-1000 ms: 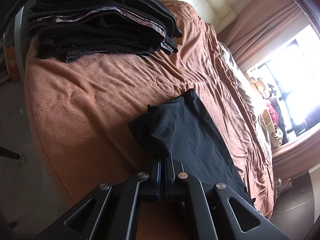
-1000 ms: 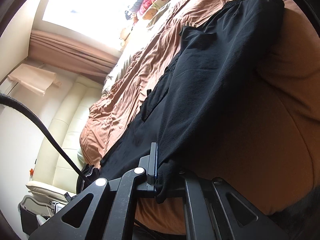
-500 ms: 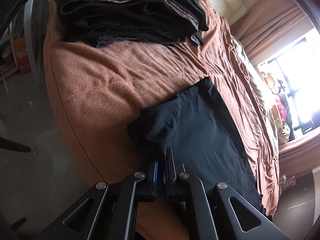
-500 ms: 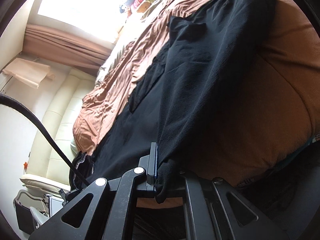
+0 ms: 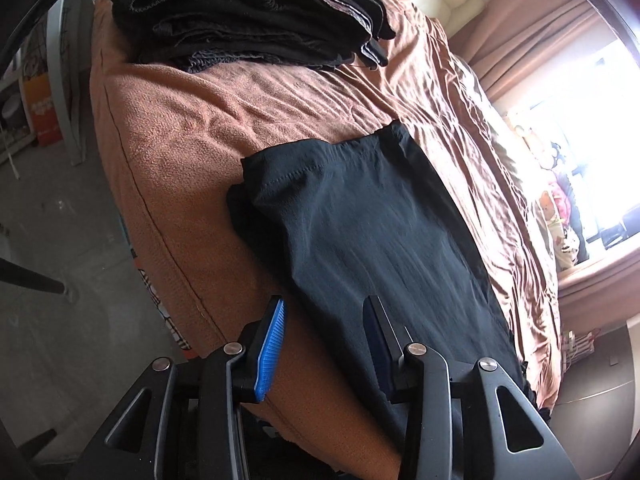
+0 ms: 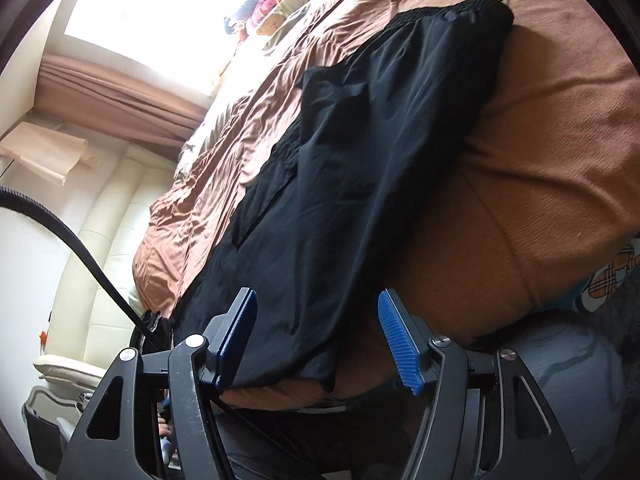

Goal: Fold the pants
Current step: 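Open the left gripper while the right gripper holds the waistband edge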

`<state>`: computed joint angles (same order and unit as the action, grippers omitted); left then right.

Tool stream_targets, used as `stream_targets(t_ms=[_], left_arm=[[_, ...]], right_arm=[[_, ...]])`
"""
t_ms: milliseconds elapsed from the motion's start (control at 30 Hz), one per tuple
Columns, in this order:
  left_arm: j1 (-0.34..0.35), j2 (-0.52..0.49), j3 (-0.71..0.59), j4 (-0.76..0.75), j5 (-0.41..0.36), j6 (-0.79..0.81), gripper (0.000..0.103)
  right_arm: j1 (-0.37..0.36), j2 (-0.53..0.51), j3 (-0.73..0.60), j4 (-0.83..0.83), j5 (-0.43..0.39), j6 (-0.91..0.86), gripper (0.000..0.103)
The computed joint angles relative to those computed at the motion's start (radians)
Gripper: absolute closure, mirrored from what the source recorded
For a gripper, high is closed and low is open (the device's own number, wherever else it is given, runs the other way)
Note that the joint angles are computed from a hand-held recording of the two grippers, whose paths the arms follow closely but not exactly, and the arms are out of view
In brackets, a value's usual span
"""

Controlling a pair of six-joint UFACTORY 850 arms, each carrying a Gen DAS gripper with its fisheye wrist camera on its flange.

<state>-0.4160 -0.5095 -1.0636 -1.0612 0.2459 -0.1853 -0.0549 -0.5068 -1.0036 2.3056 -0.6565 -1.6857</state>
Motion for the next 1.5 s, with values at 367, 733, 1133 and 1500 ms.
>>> stream_targets(t_ms=[367, 733, 1133, 1500], left_arm=[[-0.034, -0.003, -0.040, -0.270, 0.027, 0.290, 0.060], [-0.043, -0.027, -0.076, -0.453, 0.037, 0.504, 0.057], [-0.033, -0.022, -0.064, -0.534, 0.039, 0.561, 0.057], [-0.048, -0.012, -0.057, -0.357, 0.025, 0.400, 0.057]], right_arm=[[-0.128, -0.058, -0.121, 0.017, 0.043, 0.028, 0.041], [-0.144, -0.227, -0.350, -0.081, 0.125, 0.166, 0.041], [-0.164, -0.351, -0.495, -0.106, 0.120, 0.212, 0.043], [-0.132, -0.203, -0.322, 0.261, 0.227, -0.137, 0.089]])
